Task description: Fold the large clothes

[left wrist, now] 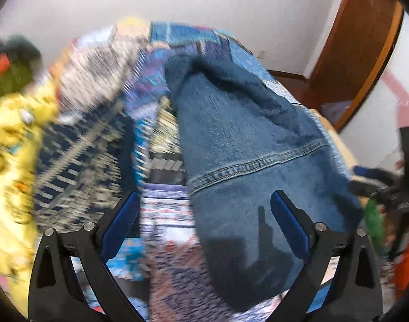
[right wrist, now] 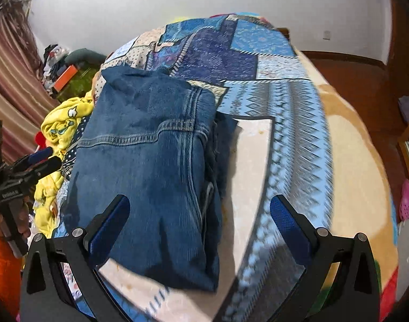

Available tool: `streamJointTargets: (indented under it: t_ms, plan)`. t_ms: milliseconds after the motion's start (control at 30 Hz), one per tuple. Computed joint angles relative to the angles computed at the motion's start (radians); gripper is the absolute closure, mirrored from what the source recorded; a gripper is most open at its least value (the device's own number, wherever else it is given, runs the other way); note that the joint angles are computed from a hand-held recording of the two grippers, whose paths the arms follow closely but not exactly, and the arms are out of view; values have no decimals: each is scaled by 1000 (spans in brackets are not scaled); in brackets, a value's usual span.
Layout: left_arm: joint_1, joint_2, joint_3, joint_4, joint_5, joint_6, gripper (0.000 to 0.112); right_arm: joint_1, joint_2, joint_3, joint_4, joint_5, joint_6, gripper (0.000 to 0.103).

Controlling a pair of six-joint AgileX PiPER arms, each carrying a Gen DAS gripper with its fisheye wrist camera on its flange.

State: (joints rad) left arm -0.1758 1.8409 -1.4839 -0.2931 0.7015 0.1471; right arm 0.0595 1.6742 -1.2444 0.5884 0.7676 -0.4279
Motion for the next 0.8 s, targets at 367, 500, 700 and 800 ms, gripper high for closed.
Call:
streamJointTargets:
  t_ms: [367, 500, 700, 800]
  plan:
    - [139, 335, -296, -440, 284, 147, 14, -88, 366, -318, 227, 281, -74, 0]
    - [145, 374, -327, -499, 312, 185, 14, -101, 388, -300, 324, 274, -111, 1]
    - [156, 354, -249, -635, 276, 262, 25, -96, 418, -320, 390, 312, -97, 27]
    - [164, 314, -181, -674, 259, 304, 38, -90, 394, -307, 383, 310, -64, 45]
